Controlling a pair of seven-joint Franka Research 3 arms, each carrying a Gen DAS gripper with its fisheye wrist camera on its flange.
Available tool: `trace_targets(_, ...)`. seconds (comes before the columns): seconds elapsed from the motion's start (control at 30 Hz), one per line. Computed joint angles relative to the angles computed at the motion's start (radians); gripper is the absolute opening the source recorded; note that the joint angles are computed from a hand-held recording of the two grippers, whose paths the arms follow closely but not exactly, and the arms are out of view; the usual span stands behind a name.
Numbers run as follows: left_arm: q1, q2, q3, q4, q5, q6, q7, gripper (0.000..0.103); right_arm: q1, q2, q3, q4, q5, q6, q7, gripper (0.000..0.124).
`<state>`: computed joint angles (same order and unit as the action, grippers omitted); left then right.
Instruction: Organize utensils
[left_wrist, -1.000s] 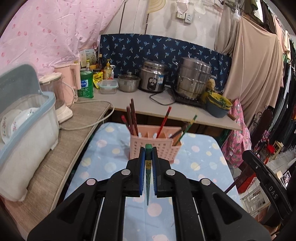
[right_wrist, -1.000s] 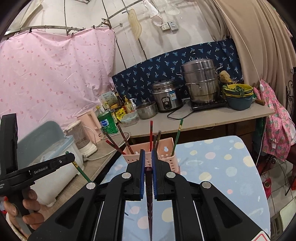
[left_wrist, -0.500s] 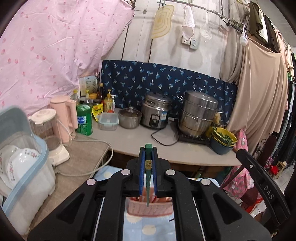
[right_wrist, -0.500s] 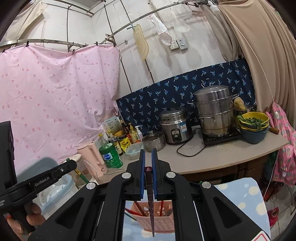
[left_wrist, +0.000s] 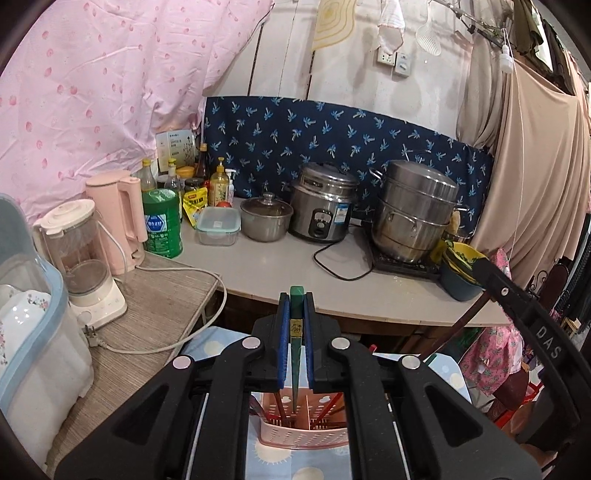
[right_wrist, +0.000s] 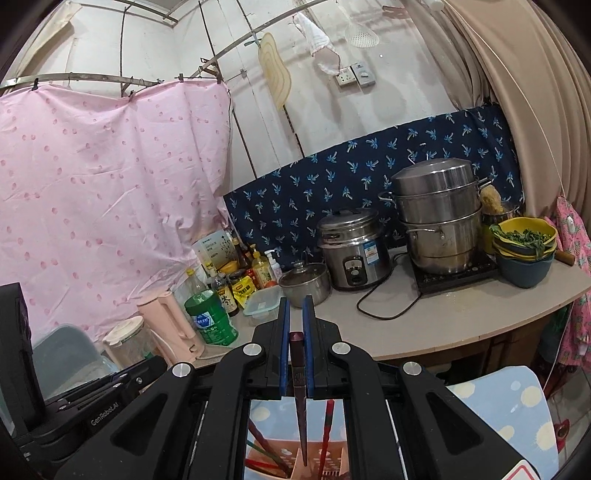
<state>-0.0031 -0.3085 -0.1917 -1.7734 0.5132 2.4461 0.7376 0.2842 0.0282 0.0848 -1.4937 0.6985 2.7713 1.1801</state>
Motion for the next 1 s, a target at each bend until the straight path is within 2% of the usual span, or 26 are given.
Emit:
trace_targets(0.43, -0.012, 0.016, 0.007, -0.07, -0.024, 0.016, -0.007, 0.007, -0.001, -0.001, -0.002, -0.144, -0.037, -0.029, 0.01, 0.007)
trace_targets(0.57, -0.005, 0.006, -0.005, -0.09, 0.006, 0.013, -0.035, 0.007, 0.0, -0.015, -0.004, -0.173, -0.05, -0.046, -0.002, 0.008)
trace_targets(0.63, -0.003, 0.0, -0.009, -0.096, 0.021, 0.009, -0.044, 0.007, 0.002, -0.032, -0.005, -0.197, -0.069, -0.031, 0.005, 0.018)
trace_targets(0.7, -0.002, -0.014, -0.014, -0.107, 0.038, 0.008, -0.052, 0.007, 0.004, -0.051, -0.007, -0.219, -0.062, -0.024, 0.001, 0.04)
trace_targets(0.8, -0.001, -0.037, -0.029, -0.119, 0.067, -0.014, -0.064, 0.014, 0.009, -0.086, -0.012, -0.255, -0.057, -0.007, -0.005, 0.05)
trace_targets(0.93, 0.0, -0.076, -0.041, -0.147, 0.091, -0.029, -0.088, 0.038, 0.016, -0.151, -0.023, -0.321, -0.06, 0.0, -0.009, 0.057)
trace_targets(1.0, 0.002, -0.101, -0.052, -0.166, 0.108, -0.043, -0.103, 0.045, 0.02, -0.181, -0.032, -0.349, -0.058, -0.007, -0.014, 0.062)
